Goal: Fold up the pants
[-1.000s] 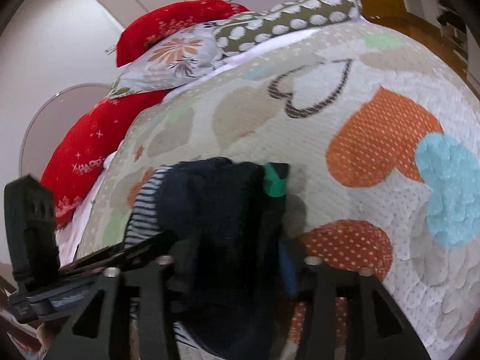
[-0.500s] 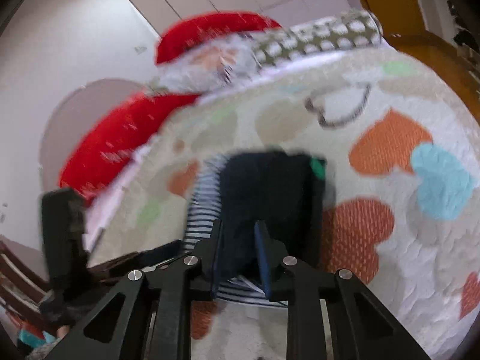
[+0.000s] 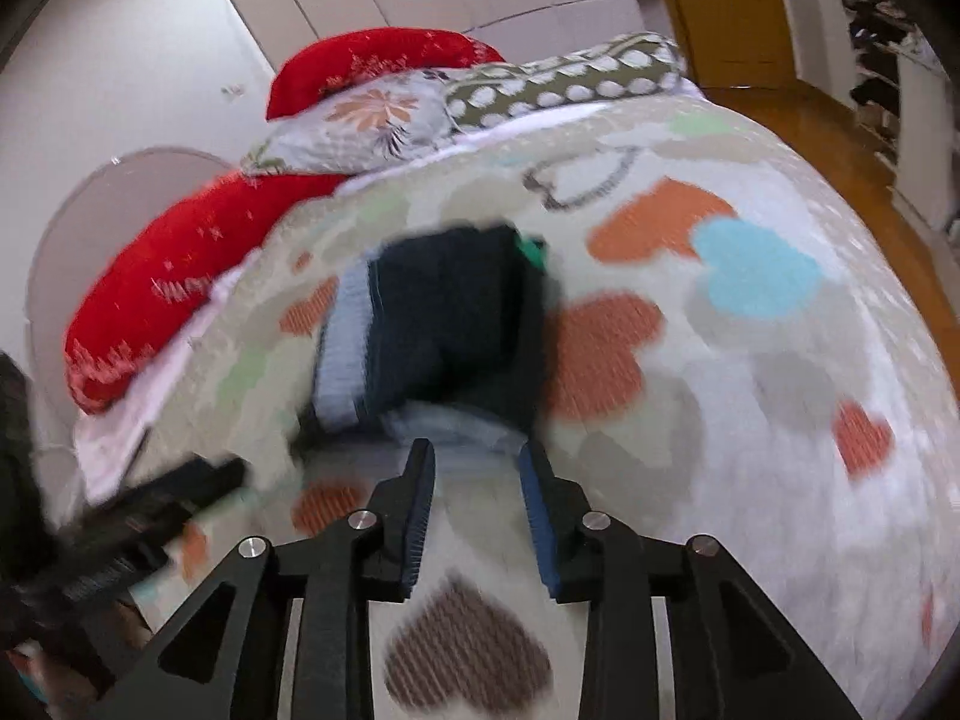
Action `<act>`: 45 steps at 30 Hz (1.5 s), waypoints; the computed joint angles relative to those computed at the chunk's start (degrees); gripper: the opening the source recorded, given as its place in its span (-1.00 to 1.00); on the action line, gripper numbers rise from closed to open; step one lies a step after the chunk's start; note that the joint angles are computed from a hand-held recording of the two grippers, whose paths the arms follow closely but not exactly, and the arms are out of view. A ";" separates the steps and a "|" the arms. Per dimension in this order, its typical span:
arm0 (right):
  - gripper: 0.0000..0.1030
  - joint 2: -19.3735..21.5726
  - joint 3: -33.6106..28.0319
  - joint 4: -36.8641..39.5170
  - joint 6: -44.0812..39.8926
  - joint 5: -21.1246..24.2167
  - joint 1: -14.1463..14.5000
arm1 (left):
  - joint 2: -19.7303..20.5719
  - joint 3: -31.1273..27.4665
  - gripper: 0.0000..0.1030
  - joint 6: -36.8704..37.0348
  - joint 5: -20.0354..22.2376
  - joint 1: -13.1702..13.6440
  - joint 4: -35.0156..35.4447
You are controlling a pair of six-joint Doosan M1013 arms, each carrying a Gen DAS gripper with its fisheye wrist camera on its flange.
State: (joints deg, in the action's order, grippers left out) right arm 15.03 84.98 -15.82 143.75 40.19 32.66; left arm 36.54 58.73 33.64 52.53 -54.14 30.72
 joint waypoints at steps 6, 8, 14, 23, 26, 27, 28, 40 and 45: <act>-0.17 -2.49 3.45 -7.36 9.70 4.42 4.04 | -5.54 9.68 0.69 -20.29 2.45 -4.94 23.20; -0.10 -3.20 4.09 -10.34 12.28 5.32 5.53 | -6.93 11.98 0.87 -25.05 3.77 -6.35 29.33; 0.07 -3.58 3.39 -16.15 14.71 9.32 9.13 | -9.82 16.22 1.00 -35.91 10.07 -10.21 46.76; 0.22 -2.76 1.89 -17.93 12.67 13.50 12.06 | -9.80 14.37 1.00 -26.39 4.38 -8.62 33.22; 0.24 -2.39 1.59 -18.41 12.64 14.55 12.23 | -9.06 13.12 1.00 -21.90 3.00 -6.99 22.90; 0.24 -2.35 1.57 -18.31 12.84 14.84 12.16 | -8.84 12.77 1.00 -20.52 2.67 -6.39 19.40; 0.24 -2.36 1.61 -18.09 13.10 15.06 12.06 | -8.86 12.99 1.00 -20.37 2.52 -6.33 18.15; 0.31 -2.19 1.38 -18.92 14.75 16.72 12.20 | -8.52 12.66 1.00 -16.25 1.12 -7.11 15.62; 0.32 -2.10 1.32 -19.09 14.70 16.90 12.30 | -8.33 12.41 1.00 -14.83 0.66 -6.94 13.97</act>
State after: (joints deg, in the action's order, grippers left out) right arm 12.93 86.30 -34.90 158.45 57.09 44.95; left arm 28.21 71.14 18.81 53.19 -61.08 44.69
